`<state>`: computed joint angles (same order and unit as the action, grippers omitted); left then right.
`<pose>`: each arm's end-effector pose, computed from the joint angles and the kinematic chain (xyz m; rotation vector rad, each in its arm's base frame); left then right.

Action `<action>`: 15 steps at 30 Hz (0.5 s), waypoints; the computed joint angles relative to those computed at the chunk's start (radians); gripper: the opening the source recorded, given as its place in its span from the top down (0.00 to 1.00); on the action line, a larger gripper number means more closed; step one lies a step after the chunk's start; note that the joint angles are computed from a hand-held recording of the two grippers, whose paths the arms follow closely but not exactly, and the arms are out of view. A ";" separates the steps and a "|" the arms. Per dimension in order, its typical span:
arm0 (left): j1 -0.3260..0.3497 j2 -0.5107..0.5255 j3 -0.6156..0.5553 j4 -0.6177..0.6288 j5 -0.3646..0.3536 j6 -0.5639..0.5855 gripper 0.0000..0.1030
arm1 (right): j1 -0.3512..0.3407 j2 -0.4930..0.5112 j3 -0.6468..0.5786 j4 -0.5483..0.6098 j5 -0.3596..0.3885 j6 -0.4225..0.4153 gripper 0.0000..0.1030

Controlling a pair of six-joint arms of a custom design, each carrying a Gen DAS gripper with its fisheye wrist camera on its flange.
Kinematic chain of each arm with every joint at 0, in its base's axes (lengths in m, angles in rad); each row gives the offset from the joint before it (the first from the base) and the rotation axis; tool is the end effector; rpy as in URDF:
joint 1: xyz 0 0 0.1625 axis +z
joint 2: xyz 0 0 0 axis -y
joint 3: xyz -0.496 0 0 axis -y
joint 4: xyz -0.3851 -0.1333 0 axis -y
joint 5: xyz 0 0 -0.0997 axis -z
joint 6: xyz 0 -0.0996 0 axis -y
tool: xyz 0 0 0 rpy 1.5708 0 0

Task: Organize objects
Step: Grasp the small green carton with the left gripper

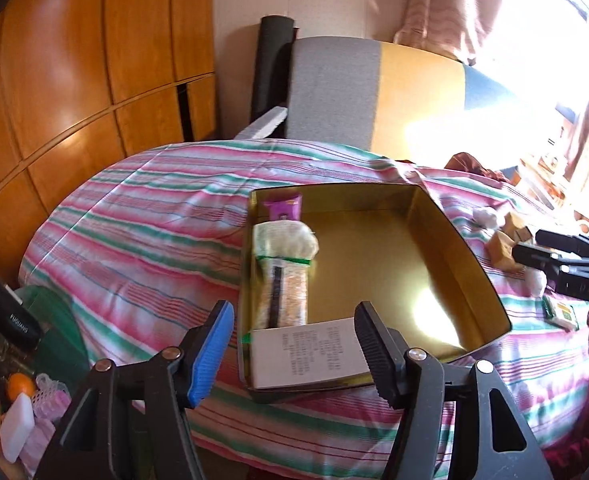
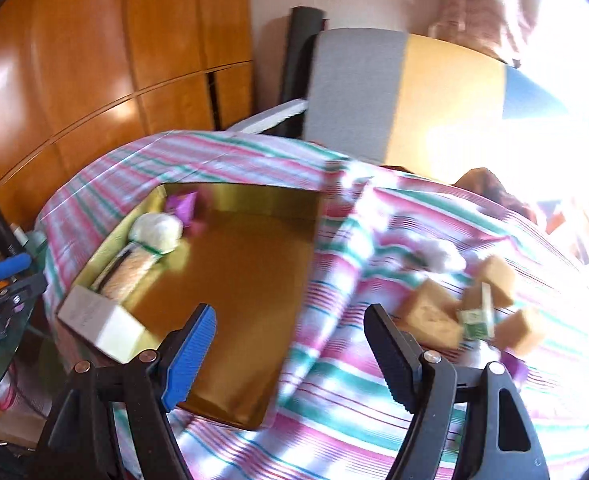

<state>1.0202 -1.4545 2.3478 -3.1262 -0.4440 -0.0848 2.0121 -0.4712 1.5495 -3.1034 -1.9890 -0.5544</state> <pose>-0.0211 -0.4610 0.3827 0.0396 2.0752 -1.0625 0.4058 -0.6417 0.0103 1.1486 -2.3848 0.5784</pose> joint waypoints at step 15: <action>-0.030 0.168 -0.122 0.040 -0.118 0.114 0.37 | -0.188 -0.115 0.004 -0.244 -0.235 0.159 0.24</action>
